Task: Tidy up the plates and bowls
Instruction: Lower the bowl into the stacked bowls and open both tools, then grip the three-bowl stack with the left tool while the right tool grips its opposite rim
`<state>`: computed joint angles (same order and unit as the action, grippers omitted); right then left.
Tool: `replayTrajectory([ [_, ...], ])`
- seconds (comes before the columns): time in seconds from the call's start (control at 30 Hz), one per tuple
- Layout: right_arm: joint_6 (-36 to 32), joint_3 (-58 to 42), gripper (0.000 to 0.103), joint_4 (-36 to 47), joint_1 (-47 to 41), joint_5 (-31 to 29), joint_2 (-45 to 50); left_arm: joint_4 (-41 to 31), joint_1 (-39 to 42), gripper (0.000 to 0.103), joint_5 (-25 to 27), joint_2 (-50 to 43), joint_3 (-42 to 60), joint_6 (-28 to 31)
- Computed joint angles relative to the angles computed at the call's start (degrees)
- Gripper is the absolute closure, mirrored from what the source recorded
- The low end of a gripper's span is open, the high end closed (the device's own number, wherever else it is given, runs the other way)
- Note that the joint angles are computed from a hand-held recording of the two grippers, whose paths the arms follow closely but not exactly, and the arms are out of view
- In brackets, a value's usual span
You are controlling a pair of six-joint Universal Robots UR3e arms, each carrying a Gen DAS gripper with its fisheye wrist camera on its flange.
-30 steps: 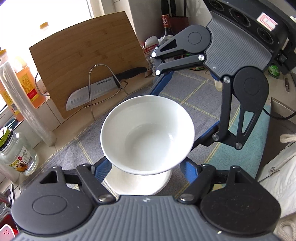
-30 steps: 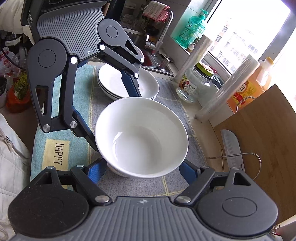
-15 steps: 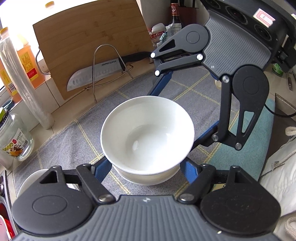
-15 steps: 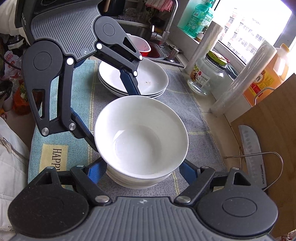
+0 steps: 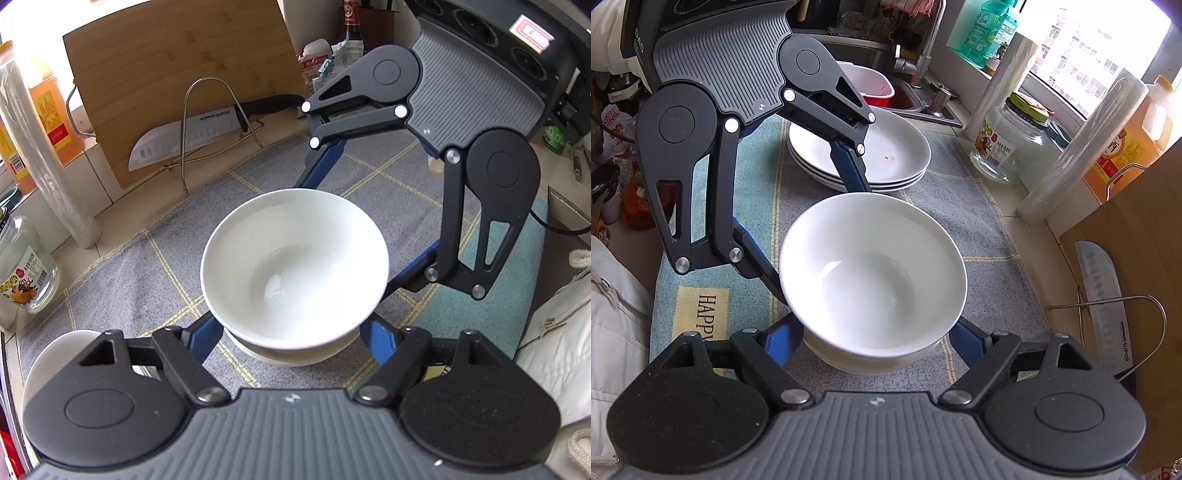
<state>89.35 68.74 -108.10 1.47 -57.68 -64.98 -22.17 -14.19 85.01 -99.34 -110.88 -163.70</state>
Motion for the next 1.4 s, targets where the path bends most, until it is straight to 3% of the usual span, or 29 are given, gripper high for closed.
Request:
replayTrajectory([
  [0.33,-0.11,-0.93,0.013,1.59,-0.09,0.15,0.41,-0.72,-0.81,0.02,1.33,-0.81,0.87,-0.59],
  [0.5,-0.63,0.12,0.007,0.62,-0.38,0.12,-0.03,-0.73,-0.87,0.02,1.56,-0.57,0.71,-1.21],
  [0.6,-1.48,0.65,0.002,1.32,-1.0,1.65,-0.96,1.53,-0.61,0.012,1.44,0.6,-0.51,-1.35],
  [0.87,-1.15,3.75,0.0,-0.89,-1.99,2.83,-2.8,4.07,-0.64,0.012,1.66,3.2,-3.28,-3.42],
  [1.03,0.63,6.85,0.0,-1.97,-3.03,3.05,-4.16,7.37,-0.53,0.004,1.87,4.92,-7.04,-6.42],
  [1.23,6.32,14.0,0.0,-8.32,-3.05,1.56,-6.5,9.36,0.15,0.004,0.41,6.4,-11.5,-7.4],
  [1.4,17.04,20.29,0.0,-18.37,-1.59,-1.72,-6.49,12.71,3.07,0.004,-3.01,6.15,-15.76,-7.13],
])
